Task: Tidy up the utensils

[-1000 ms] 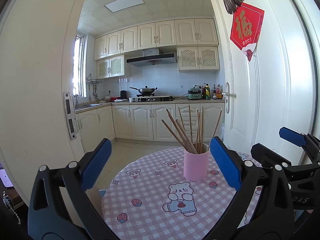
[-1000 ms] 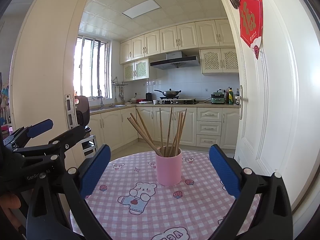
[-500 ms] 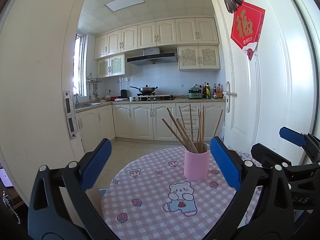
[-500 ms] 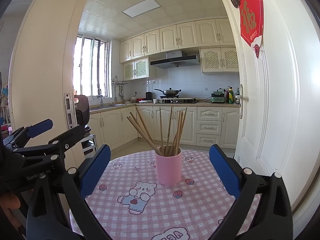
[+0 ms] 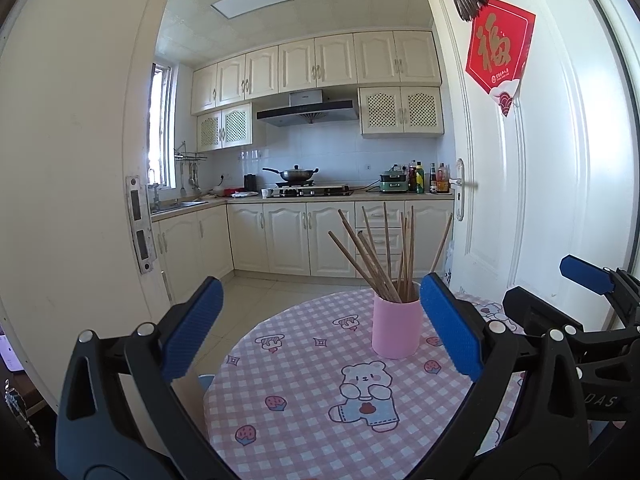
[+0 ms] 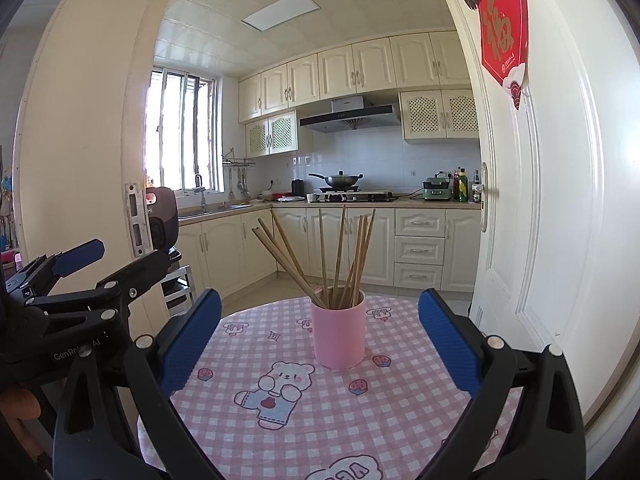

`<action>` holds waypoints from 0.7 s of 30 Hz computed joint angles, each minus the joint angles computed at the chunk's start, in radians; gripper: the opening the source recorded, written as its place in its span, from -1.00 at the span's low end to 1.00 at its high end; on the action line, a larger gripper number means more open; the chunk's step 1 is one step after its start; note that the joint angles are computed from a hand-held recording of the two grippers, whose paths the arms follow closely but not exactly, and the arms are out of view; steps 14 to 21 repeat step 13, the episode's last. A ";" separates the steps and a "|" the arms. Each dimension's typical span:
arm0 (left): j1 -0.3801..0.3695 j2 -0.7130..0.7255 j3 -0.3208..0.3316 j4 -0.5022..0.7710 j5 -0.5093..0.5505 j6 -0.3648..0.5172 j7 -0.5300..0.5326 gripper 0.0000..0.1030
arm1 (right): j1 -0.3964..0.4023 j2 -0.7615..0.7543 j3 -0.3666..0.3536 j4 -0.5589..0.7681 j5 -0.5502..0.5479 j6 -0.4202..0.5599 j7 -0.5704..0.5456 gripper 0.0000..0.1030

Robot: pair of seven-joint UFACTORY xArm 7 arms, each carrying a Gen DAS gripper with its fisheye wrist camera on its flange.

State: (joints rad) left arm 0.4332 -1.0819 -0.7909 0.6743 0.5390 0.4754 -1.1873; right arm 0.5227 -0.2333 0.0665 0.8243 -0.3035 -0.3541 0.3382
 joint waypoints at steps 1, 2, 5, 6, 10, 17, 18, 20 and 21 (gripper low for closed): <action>0.001 0.002 0.000 0.000 0.000 0.000 0.000 0.88 | 0.001 0.003 0.000 0.002 -0.001 0.001 0.001 0.85; 0.002 0.004 0.000 0.000 0.001 0.000 -0.001 0.88 | 0.009 0.007 -0.010 0.005 -0.009 0.002 0.007 0.85; 0.004 0.011 0.001 -0.002 0.002 -0.005 -0.004 0.88 | 0.016 0.017 -0.021 0.013 -0.023 0.005 0.020 0.85; 0.005 0.014 0.001 -0.003 0.002 -0.008 -0.005 0.88 | 0.017 0.020 -0.021 0.015 -0.026 0.005 0.023 0.85; 0.011 0.031 0.001 -0.007 0.004 -0.021 -0.013 0.88 | 0.014 0.043 -0.022 0.032 -0.040 0.011 0.036 0.85; 0.013 0.057 0.003 -0.012 0.003 -0.032 -0.018 0.88 | 0.021 0.056 -0.033 0.042 -0.066 0.017 0.058 0.85; 0.013 0.057 0.003 -0.012 0.003 -0.032 -0.018 0.88 | 0.021 0.056 -0.033 0.042 -0.066 0.017 0.058 0.85; 0.013 0.057 0.003 -0.012 0.003 -0.032 -0.018 0.88 | 0.021 0.056 -0.033 0.042 -0.066 0.017 0.058 0.85; 0.013 0.057 0.003 -0.012 0.003 -0.032 -0.018 0.88 | 0.021 0.056 -0.033 0.042 -0.066 0.017 0.058 0.85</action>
